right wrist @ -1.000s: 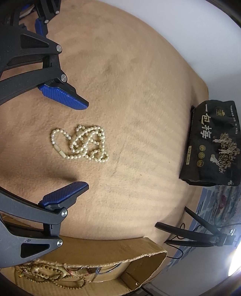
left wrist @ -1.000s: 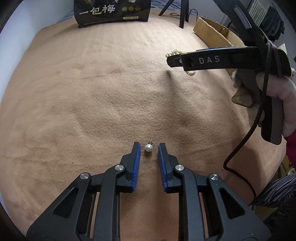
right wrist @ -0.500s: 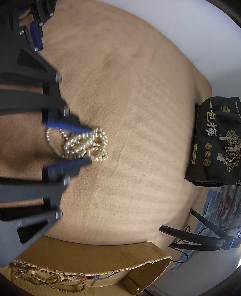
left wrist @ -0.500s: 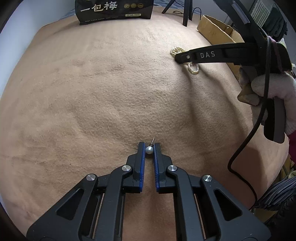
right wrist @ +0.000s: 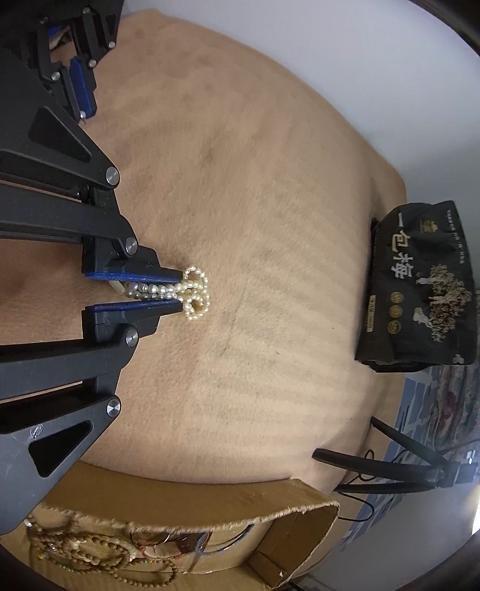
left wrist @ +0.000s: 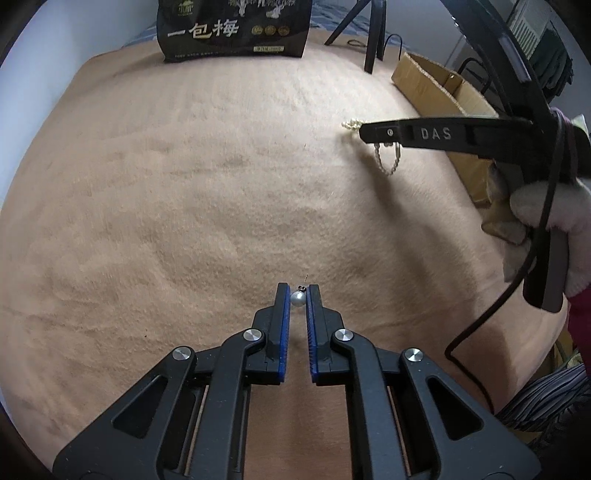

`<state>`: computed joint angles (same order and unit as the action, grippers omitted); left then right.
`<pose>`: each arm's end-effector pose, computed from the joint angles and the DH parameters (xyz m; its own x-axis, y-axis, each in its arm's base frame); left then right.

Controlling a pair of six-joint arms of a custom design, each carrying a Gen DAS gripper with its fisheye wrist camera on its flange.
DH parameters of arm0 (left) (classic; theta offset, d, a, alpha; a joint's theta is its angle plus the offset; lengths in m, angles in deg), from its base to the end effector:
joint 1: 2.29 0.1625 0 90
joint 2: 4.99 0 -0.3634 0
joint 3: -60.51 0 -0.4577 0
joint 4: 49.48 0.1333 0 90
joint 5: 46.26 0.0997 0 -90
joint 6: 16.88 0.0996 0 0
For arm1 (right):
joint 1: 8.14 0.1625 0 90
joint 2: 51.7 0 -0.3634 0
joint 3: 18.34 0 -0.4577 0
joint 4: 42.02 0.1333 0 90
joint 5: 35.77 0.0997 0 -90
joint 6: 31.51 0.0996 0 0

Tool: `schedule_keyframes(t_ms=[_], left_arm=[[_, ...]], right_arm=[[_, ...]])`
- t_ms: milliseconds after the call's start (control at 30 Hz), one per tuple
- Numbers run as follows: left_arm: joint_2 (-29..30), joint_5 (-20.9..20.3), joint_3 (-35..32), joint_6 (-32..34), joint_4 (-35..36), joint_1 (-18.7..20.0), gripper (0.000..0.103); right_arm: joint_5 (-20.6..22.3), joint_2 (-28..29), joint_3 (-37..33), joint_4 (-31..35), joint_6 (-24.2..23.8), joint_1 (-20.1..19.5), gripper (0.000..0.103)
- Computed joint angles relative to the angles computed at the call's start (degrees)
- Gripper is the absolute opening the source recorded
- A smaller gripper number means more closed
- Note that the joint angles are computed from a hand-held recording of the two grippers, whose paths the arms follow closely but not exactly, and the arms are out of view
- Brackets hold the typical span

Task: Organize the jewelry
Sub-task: 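Carry the earring in left tool and necklace in right tool over the box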

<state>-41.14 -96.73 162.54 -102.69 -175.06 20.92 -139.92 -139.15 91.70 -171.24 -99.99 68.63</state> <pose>-0.4076 -0.3888 -0.1575 -0.7920 -0.2783 -0.5433 0.0492 0.8581 -0.5112 -0.0225 -0.5719 0.2857 -0.5444 -0.7613 0.3522 -0.7828 0.6120 0.1129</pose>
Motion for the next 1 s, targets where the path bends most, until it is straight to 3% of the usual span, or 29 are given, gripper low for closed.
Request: schedule_keyframes(t_ms=[700,1000], left_arm=[[0.57,10.61,-5.92,1.11,3.49,-1.92,0.006],[3.49,13.39,-11.17,6.66,0.95,-1.79,0.006]], right_arm=[[11.07,-9.96,-4.03,11.82,-1.69,-1.29,0.007],[15.0,-10.55,-9.43,12.98,-1.9,-3.45,0.007]])
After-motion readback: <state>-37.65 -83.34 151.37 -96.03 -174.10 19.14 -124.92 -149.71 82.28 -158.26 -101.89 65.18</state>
